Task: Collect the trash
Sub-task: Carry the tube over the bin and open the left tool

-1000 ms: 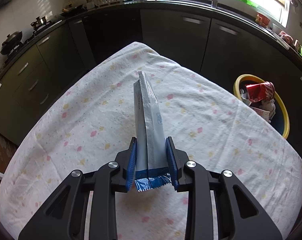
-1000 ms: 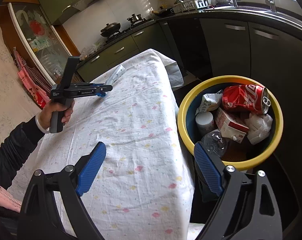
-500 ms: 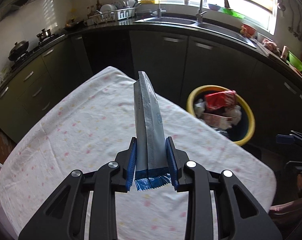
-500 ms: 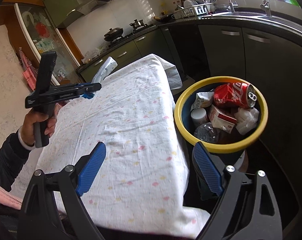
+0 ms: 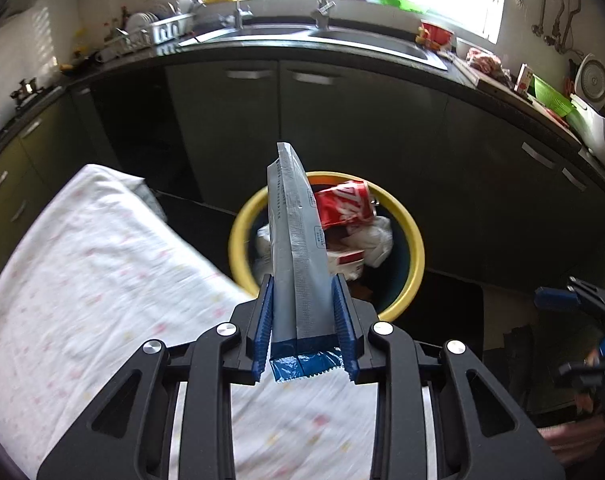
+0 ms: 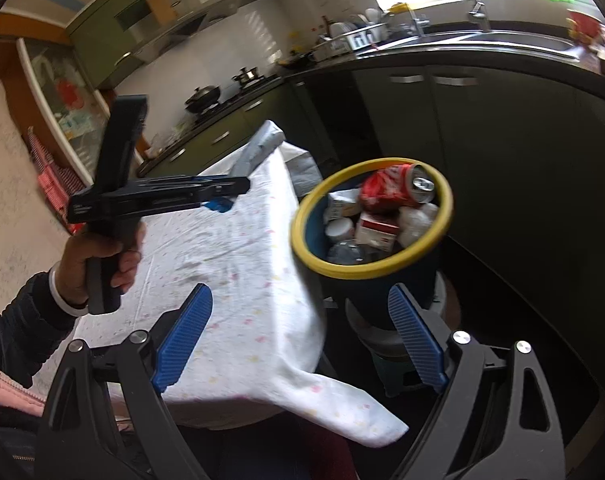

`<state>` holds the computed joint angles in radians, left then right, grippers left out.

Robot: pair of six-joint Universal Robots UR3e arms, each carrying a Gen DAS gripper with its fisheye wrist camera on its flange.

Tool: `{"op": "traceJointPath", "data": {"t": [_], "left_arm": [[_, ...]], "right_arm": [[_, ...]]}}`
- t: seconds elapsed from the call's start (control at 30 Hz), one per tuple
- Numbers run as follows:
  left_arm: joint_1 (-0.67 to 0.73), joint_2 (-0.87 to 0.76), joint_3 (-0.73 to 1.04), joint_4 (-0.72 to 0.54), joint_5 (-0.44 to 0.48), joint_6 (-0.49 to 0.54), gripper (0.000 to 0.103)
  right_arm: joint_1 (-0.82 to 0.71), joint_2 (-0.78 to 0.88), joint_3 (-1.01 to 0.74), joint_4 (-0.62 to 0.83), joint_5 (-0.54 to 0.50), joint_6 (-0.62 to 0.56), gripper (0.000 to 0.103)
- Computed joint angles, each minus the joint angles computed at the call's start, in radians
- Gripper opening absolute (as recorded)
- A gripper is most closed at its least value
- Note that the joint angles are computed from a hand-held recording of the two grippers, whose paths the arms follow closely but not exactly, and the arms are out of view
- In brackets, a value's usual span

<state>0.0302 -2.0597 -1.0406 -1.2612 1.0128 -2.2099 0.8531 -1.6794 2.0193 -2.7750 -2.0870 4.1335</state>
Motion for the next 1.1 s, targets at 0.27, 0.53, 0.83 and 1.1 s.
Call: {"op": "traceJointPath", "data": {"t": [0.27, 0.53, 0.83, 1.1], "left_arm": [[-0.201, -0.331, 0.41, -0.096, 0.188, -0.222, 0.03], [-0.253, -0.426, 0.509, -0.119, 0.258, -0.37, 0.078], [-0.031, 0.14, -0.316, 0.318, 0.099, -0.287, 0.098], [0.449, 0.701, -0.839, 0.387, -0.095, -0.113, 0.098]], "right_arm": [[-0.03, -0.075, 0.106, -0.051, 0.012, 0.013, 0.085], [-0.001, -0.104, 0.118, -0.026, -0.035, 0.041, 0.085], [0.031, -0.017, 0.017, 0.032, -0.071, 0.023, 0.087], [0.106, 0.154, -0.246, 0.21, -0.161, 0.007, 0.093]]}}
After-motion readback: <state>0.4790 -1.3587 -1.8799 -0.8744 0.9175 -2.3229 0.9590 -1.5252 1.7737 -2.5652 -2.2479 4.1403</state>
